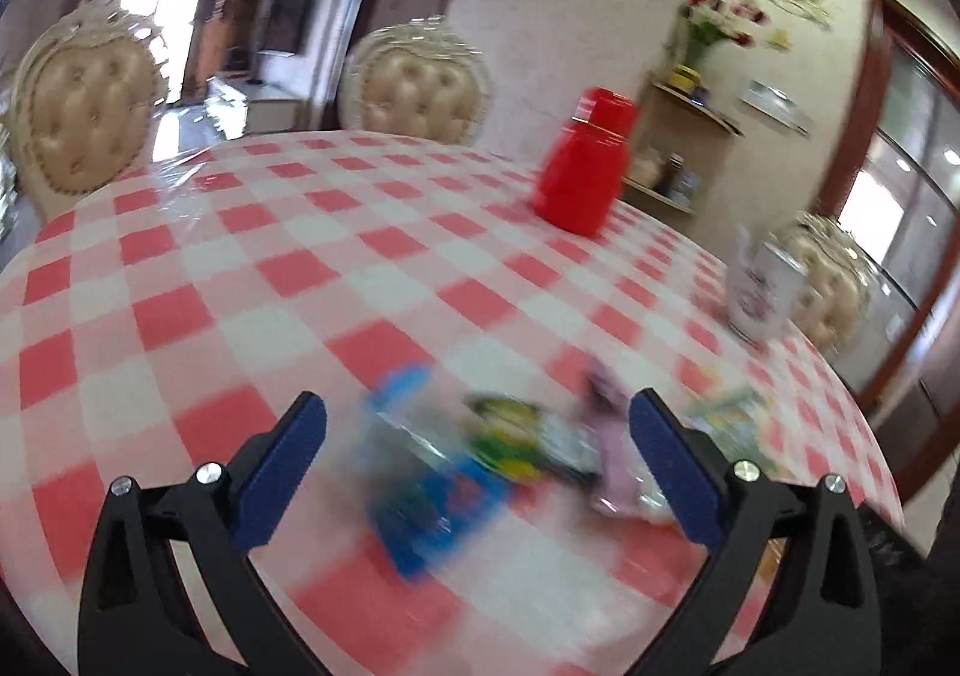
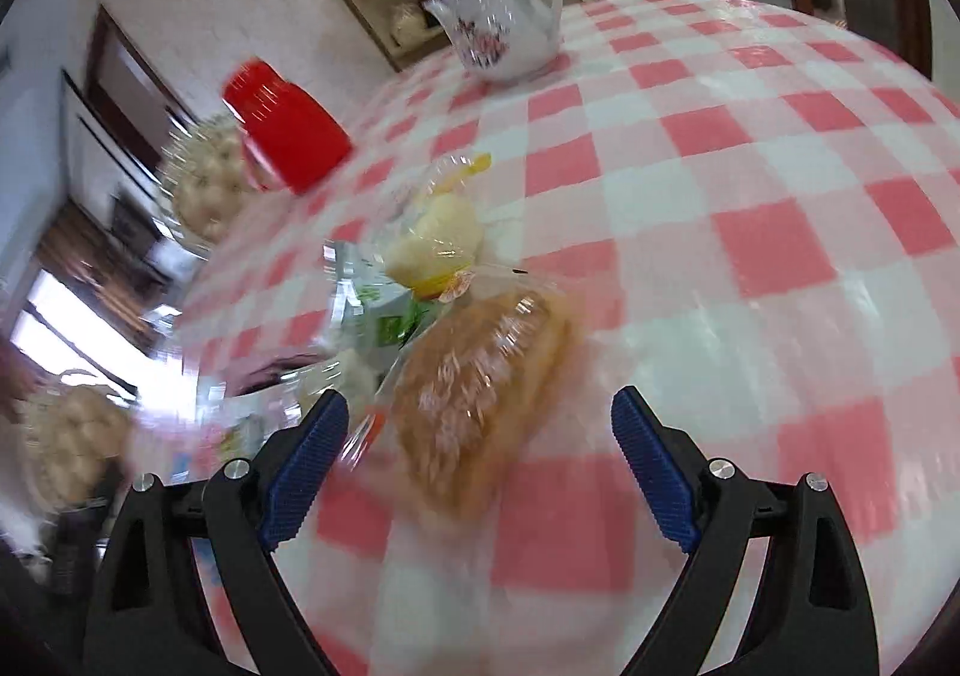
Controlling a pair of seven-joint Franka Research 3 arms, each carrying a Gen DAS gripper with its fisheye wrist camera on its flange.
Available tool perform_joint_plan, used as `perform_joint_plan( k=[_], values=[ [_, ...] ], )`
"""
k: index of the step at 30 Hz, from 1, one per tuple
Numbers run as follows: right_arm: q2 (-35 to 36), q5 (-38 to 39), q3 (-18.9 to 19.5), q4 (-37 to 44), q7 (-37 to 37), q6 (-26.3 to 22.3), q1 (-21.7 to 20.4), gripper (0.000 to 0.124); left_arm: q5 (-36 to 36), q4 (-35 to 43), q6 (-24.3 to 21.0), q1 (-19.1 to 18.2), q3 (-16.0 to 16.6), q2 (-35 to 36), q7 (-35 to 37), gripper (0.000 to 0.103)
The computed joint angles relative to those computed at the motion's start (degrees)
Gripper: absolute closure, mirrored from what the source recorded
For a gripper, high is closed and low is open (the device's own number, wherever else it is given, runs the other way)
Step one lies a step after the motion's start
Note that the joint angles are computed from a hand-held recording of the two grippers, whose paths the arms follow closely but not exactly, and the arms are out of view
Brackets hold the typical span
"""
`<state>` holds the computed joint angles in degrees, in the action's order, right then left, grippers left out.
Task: Organize snacks
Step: 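Grasp the large bread loaf bag with the right gripper while the left gripper grasps the blue-wrapped cake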
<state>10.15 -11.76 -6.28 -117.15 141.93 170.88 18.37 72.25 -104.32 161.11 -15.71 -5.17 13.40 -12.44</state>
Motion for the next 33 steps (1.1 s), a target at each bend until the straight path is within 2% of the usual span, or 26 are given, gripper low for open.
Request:
perform_joint_plan(
  k=[2,4,6,8,9,10,11,13,15,18,19,20,21,22,23,24,27,30,33],
  values=[
    [4.0,-6.4,-2.9,6.3,3.1,-7.6,3.2,0.037,-5.0,-0.5,1.3,2.4,0.4,0.3,2.3,0.002],
    [5.3,-9.0,-2.1,9.0,1.4,-11.2,2.9,0.038,-9.8,-1.4,1.7,3.9,0.7,0.2,4.0,0.002],
    [5.2,-9.8,-1.7,8.3,-0.1,-10.3,1.9,0.045,-14.2,-2.9,4.1,5.4,1.0,-0.3,5.2,0.002],
    [3.1,-7.5,-0.4,4.6,-3.6,-7.3,-0.4,0.065,-15.9,-3.7,4.8,5.5,1.5,-0.5,6.0,0.002],
    [2.2,-8.4,-1.0,3.4,-3.8,-7.3,-0.4,0.071,-16.5,-3.6,5.0,5.4,1.4,-0.3,7.1,0.002],
    [0.9,-10.6,-2.0,2.0,-2.6,-7.4,-0.1,0.072,-17.5,-3.5,5.5,5.4,1.2,0.0,8.8,0.002],
    [-0.7,-12.6,-2.5,0.3,-1.5,-7.6,-0.3,0.073,-20.1,-3.3,6.5,6.0,0.0,0.5,13.5,0.002],
    [-2.8,-12.7,-1.6,-2.3,-1.6,-6.4,-2.3,0.073,-23.5,-3.0,6.8,5.7,-1.0,1.2,20.1,0.002],
    [-4.6,-13.7,-1.0,-4.7,-0.4,-4.3,-3.9,0.073,-25.8,-1.3,4.1,4.3,-1.8,2.4,26.2,0.002],
    [-6.9,-16.6,0.5,-7.7,1.0,-1.7,-5.6,0.073,-25.5,2.9,-3.5,0.9,-1.0,5.0,31.4,0.002],
    [-7.4,-16.8,1.2,-8.4,0.7,-1.1,-6.1,0.073,-27.0,4.3,-5.6,0.7,-1.5,6.0,34.4,0.002],
    [-7.9,-16.8,2.0,-9.1,0.1,-0.6,-6.5,0.073,-31.9,5.8,-7.3,2.0,-3.5,7.3,40.8,0.002],
    [-8.1,-16.8,2.7,-9.5,-0.7,-0.3,-6.8,0.073,-35.5,6.3,-7.4,2.9,-4.8,8.0,45.8,0.002],
    [-8.3,-17.6,3.3,-9.8,-0.8,-0.1,-6.9,0.073,-36.3,6.2,-7.3,2.5,-4.6,8.0,47.5,0.006],
    [-8.4,-18.0,3.8,-9.8,-1.0,-0.3,-7.0,0.073,-37.2,6.3,-7.9,2.1,-4.6,8.1,49.9,0.027],
    [-8.4,-18.2,4.3,-9.7,-1.3,-0.3,-7.1,0.073,-38.7,6.4,-8.6,2.1,-5.0,8.3,52.8,0.030],
    [-8.3,-19.3,5.2,-9.4,-2.0,0.0,-7.0,0.073,-37.5,4.1,-6.4,0.4,-3.3,6.6,53.9,0.049],
    [-8.5,-21.0,5.8,-9.3,-2.1,0.3,-6.5,0.073,-40.1,1.9,-3.8,0.8,-3.9,5.4,56.3,0.051],
    [-8.2,-21.6,6.2,-9.1,-3.1,0.5,-6.0,0.073,-33.1,1.7,-4.7,-2.9,-0.8,4.5,51.4,0.051]
  ],
)
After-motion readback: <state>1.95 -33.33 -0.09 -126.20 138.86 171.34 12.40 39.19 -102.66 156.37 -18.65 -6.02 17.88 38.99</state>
